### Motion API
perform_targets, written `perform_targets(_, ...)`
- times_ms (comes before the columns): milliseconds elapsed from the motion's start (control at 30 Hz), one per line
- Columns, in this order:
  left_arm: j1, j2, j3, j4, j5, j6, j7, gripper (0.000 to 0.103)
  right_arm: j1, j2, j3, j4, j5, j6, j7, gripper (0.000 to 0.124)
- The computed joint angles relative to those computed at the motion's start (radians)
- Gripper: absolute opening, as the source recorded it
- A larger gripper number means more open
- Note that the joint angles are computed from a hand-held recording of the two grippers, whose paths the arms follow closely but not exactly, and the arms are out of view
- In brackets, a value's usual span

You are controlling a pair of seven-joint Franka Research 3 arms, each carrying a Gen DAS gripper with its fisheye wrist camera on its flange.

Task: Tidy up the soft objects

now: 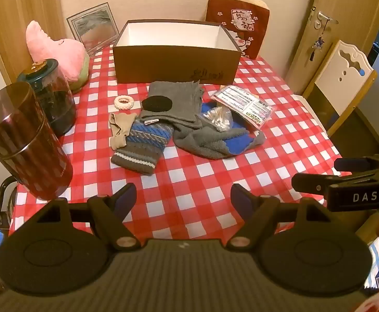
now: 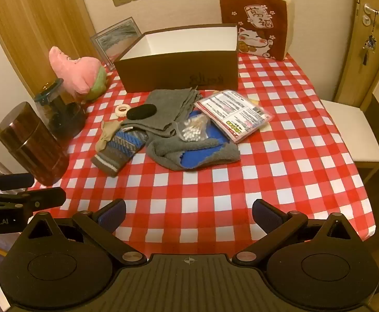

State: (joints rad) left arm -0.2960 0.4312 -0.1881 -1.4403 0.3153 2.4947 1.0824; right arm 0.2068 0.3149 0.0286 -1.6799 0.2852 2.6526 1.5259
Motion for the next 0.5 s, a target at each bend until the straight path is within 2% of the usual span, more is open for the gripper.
perform_targets(500,-0.002,0.001,0.002,0.001,0.004,0.0,-0.004,0.078,0.002,-0.001,0.001,-0.002,0.004,0.005,-0.001,0.103)
